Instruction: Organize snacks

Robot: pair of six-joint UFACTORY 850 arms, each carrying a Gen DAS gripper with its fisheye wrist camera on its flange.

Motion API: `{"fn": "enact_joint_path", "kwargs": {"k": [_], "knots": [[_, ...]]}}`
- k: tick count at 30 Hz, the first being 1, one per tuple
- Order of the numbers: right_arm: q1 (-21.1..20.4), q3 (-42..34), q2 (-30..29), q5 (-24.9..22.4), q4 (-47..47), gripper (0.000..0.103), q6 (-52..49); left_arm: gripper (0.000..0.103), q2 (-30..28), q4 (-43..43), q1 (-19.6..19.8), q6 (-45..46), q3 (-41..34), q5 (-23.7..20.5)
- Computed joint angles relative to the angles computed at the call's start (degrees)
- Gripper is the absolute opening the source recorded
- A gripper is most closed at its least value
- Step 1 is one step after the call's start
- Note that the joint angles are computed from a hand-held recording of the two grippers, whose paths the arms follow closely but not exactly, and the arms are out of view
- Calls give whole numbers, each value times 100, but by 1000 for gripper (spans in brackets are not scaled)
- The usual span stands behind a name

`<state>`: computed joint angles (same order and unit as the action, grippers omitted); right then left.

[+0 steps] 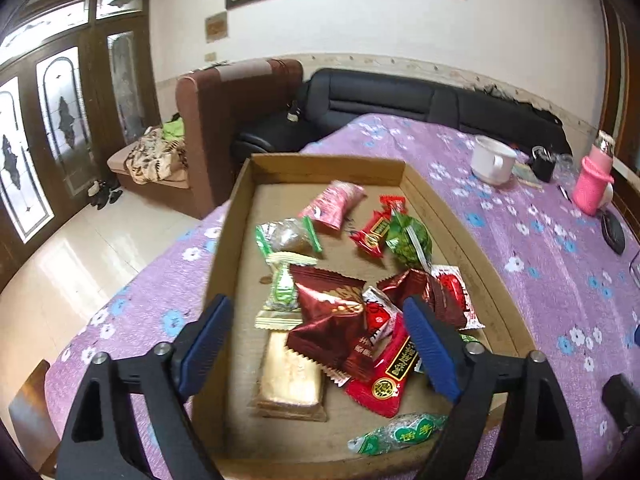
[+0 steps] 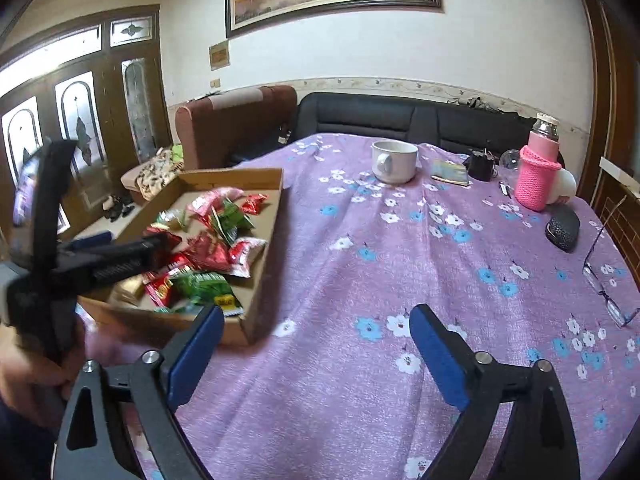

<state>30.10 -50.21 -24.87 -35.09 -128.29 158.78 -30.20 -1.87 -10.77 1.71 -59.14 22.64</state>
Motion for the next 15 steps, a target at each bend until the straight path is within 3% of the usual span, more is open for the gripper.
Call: {"fn": "enact_joint_path", "kwargs": {"k": [5, 10, 13, 15], "knots": [[194, 87, 61, -343, 239, 97, -449, 96, 295, -97, -7, 8, 360, 236], [308, 70, 44, -488, 308, 98, -688, 103, 591, -1219, -179, 1237, 710, 719], [296, 89, 63, -473, 236, 98, -609, 103, 685, -1982, -255, 2003, 740, 747], [289, 98, 74, -466, 219, 98, -555, 103, 763, -1990, -246, 2048, 844, 951]]}}
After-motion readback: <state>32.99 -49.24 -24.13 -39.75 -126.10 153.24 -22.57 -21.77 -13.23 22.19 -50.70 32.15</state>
